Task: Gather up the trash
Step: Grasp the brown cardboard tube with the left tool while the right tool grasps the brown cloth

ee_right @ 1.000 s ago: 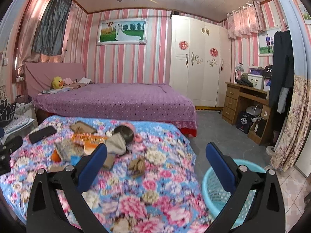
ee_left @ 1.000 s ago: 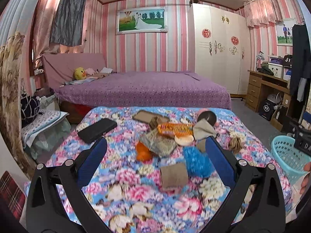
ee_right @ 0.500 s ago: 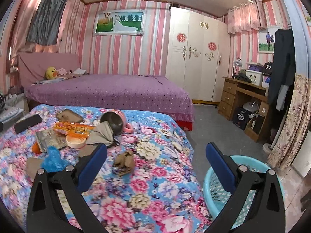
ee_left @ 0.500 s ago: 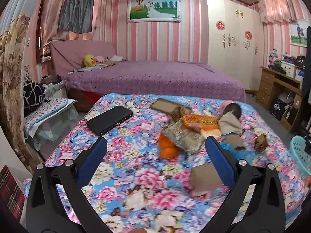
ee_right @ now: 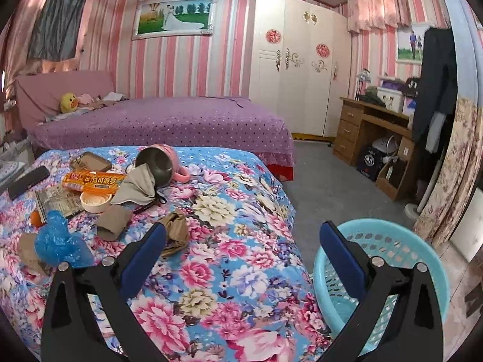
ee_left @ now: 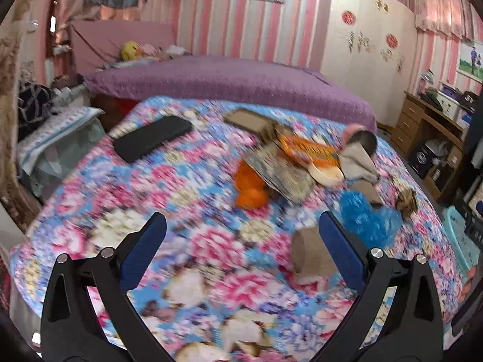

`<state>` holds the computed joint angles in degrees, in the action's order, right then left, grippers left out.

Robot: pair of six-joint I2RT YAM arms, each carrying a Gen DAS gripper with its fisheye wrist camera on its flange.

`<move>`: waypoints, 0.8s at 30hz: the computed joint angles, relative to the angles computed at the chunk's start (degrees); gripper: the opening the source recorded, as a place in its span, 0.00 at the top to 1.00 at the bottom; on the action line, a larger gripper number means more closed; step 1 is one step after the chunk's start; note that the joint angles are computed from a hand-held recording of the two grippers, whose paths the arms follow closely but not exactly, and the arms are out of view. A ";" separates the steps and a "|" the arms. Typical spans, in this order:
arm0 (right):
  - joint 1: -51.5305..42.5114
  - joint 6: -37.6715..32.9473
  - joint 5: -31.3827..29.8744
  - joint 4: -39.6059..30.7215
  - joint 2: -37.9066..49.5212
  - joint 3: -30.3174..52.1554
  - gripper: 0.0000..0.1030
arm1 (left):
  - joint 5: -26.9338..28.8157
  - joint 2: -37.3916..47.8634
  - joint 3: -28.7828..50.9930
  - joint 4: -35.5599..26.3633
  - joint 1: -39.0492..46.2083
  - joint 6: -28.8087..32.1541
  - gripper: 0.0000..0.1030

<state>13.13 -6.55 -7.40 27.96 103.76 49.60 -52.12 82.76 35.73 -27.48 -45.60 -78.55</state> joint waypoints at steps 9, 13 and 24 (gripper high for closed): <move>-2.59 2.10 -0.13 0.03 1.32 1.00 0.04 | 6.83 12.54 5.67 9.49 0.76 5.88 0.05; -3.02 2.78 -0.20 -0.46 2.00 1.79 0.04 | 6.84 15.63 7.81 9.31 1.10 6.28 0.05; -2.22 4.26 2.68 -0.57 3.89 2.96 0.04 | 14.29 13.80 2.47 22.47 5.02 12.69 0.24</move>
<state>10.91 -2.29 -4.72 27.39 107.66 52.56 -37.83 96.56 38.20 -5.01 -40.58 -65.85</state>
